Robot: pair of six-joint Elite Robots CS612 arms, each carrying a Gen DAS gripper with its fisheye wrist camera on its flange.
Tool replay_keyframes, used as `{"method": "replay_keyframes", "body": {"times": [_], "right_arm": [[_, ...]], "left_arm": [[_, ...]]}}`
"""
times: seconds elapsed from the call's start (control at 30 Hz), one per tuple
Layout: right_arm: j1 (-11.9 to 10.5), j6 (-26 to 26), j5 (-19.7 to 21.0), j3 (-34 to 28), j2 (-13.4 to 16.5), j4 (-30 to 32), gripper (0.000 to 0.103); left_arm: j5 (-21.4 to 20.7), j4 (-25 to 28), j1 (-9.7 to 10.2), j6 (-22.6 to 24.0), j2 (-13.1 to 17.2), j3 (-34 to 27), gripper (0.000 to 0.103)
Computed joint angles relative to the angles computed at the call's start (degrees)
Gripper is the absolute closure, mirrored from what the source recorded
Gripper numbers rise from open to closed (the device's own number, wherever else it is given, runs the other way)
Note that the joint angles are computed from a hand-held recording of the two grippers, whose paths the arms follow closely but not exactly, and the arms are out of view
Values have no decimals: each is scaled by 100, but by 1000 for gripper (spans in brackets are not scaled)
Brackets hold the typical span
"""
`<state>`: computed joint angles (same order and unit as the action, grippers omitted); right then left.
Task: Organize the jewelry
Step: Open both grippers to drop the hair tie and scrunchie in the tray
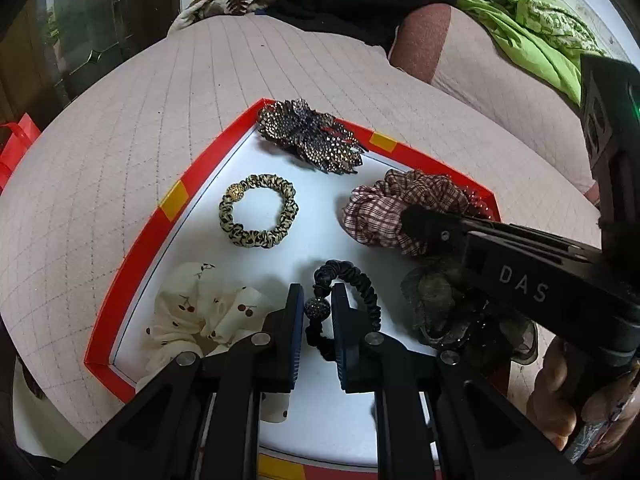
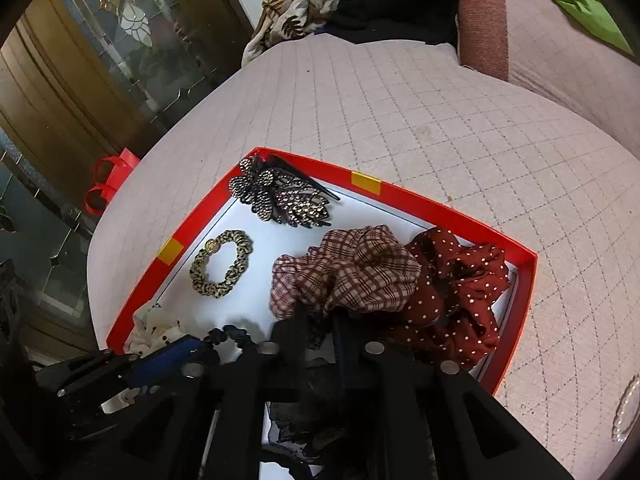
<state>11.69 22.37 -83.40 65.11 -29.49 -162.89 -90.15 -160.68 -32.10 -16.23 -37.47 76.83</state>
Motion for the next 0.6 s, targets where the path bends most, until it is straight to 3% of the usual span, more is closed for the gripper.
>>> {"method": "replay_keyframes", "body": {"times": [0.1, 0.23, 0.4, 0.6], "right_arm": [[18, -47, -110, 33, -29, -29, 69], [24, -84, -151, 185, -128, -182, 68], [35, -72, -157, 502, -329, -465, 66], [70, 52, -301, 945, -602, -839, 61]], "left_arm": [[-34, -83, -3, -21, -46, 61, 90], [-16, -209, -25, -37, -138, 189, 88], [98, -412, -81, -140, -296, 403, 73], [241, -504, -161, -237, -458, 609, 71]]}}
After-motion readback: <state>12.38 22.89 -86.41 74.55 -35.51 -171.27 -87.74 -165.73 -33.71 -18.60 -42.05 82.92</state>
